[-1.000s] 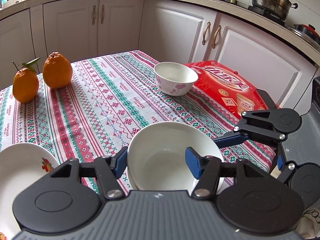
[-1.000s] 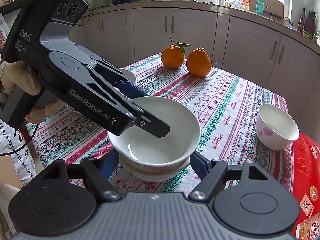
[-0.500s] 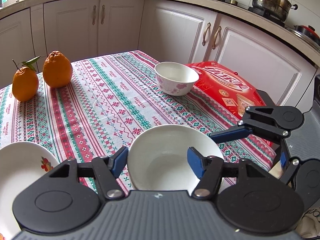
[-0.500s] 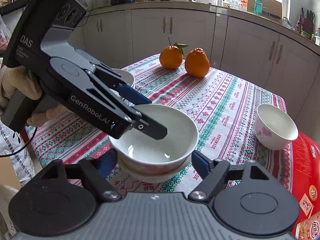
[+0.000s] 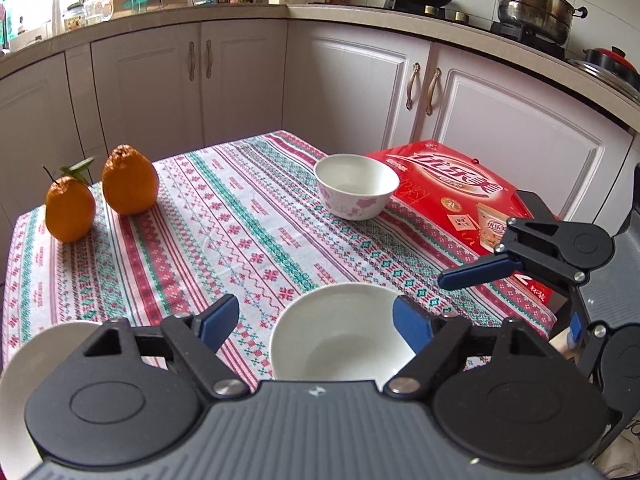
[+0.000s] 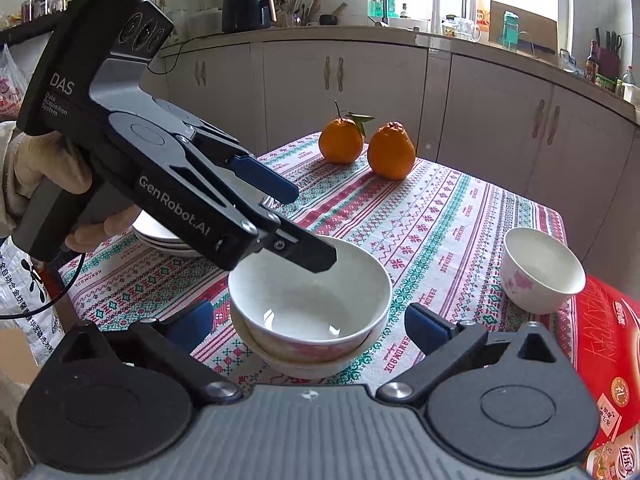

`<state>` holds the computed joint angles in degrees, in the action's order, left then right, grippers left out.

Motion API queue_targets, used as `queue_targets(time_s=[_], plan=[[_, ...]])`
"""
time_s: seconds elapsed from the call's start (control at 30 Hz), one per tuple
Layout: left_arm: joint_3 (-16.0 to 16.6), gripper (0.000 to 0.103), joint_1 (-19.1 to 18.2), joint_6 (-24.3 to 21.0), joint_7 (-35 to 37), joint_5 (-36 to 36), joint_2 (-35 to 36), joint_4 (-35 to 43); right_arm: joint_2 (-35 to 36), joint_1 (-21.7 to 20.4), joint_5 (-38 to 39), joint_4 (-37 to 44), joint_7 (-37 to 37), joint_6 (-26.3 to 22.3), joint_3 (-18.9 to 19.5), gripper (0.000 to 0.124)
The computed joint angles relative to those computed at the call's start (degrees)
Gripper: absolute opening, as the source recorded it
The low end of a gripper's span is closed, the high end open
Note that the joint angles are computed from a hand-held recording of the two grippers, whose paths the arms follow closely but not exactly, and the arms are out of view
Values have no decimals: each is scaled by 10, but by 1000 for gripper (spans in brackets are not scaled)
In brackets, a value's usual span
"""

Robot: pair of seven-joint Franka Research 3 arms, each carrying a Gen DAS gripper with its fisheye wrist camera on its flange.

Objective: Organize plates and bowls
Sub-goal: 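Lower the held bowl into the placed bowl and open the left gripper, then move the left gripper to the last flowered white bowl and close on its rim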

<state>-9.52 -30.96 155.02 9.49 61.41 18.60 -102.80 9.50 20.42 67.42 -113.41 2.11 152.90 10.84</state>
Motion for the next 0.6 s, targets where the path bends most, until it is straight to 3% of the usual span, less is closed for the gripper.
queue_targets(time_s=[0.3, 0.4, 0.5, 0.6], plan=[[-3, 87, -3, -27, 0, 11, -3, 14, -5, -2, 17, -6, -18, -61, -3, 103], [-6, 87, -2, -29, 11, 4, -1, 16, -11, 3, 34, -20, -52, -41, 0, 103], [-7, 87, -1, -30, 26, -5, 2, 21, -14, 1, 27, -18, -37, -56, -6, 103], [-6, 87, 0, -29, 45, -16, 13, 35, -13, 0, 29, -15, -38, -41, -10, 103]])
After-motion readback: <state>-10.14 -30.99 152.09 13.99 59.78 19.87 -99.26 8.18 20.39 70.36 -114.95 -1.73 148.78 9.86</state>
